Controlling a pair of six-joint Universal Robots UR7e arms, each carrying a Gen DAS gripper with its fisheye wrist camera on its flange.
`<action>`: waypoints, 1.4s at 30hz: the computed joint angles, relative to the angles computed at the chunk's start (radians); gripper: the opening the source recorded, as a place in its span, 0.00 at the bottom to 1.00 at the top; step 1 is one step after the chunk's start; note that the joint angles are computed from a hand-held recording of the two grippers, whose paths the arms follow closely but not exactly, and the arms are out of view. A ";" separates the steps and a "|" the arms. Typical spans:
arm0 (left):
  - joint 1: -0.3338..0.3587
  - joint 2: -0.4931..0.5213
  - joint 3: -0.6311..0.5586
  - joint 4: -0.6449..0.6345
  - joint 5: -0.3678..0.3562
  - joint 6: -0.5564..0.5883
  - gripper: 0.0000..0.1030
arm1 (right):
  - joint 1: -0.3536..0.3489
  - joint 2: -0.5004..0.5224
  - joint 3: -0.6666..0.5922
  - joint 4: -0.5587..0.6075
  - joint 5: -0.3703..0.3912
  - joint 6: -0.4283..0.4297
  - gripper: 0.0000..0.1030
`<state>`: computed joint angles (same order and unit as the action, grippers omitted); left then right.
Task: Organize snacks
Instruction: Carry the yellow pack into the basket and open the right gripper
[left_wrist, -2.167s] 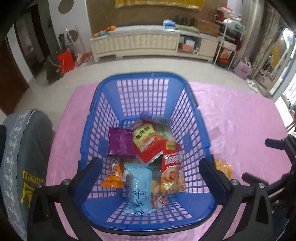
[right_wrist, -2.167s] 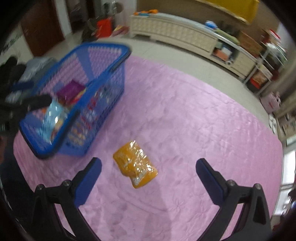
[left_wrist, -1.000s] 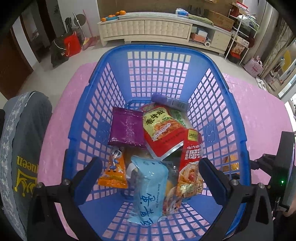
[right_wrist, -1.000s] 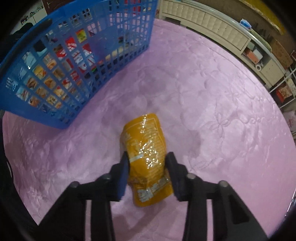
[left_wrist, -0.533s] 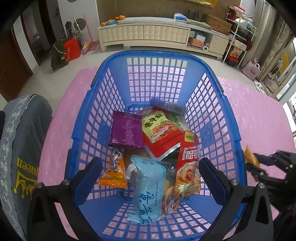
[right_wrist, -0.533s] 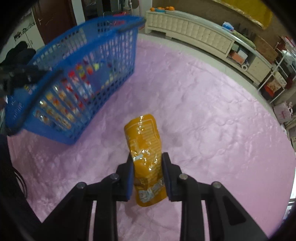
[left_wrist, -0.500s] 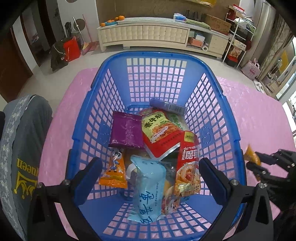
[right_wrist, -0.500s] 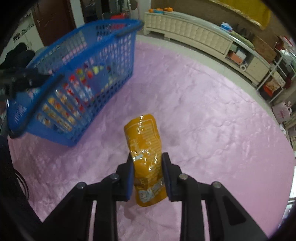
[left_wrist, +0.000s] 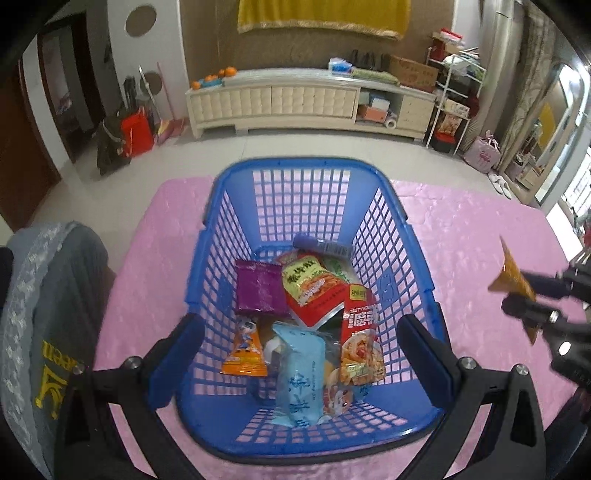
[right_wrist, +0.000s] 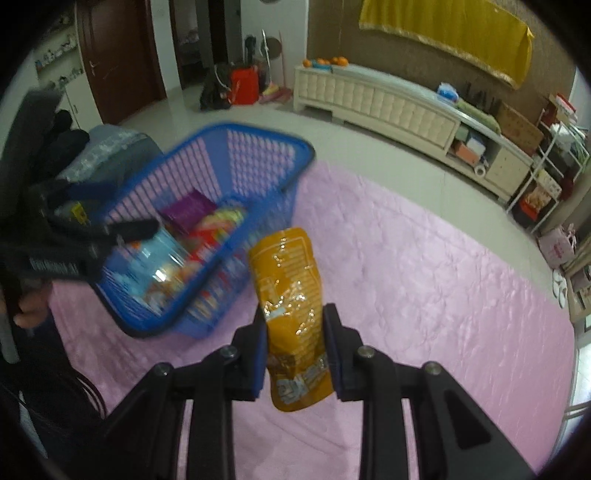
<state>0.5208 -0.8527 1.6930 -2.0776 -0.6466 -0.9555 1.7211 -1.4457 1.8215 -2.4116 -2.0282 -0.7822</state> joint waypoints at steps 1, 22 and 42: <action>-0.006 -0.006 0.006 0.001 0.010 0.007 1.00 | 0.013 -0.003 -0.002 0.002 0.012 0.000 0.31; 0.018 -0.119 0.073 0.123 0.101 0.019 1.00 | 0.130 0.208 -0.105 0.006 0.010 0.001 0.31; 0.088 -0.117 0.116 -0.083 0.077 0.151 1.00 | 0.095 0.346 -0.163 -0.065 0.003 0.029 0.56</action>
<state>0.6091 -0.9692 1.8095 -2.1608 -0.5700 -0.8050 1.8158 -1.0994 1.6585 -2.4762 -2.0256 -0.7534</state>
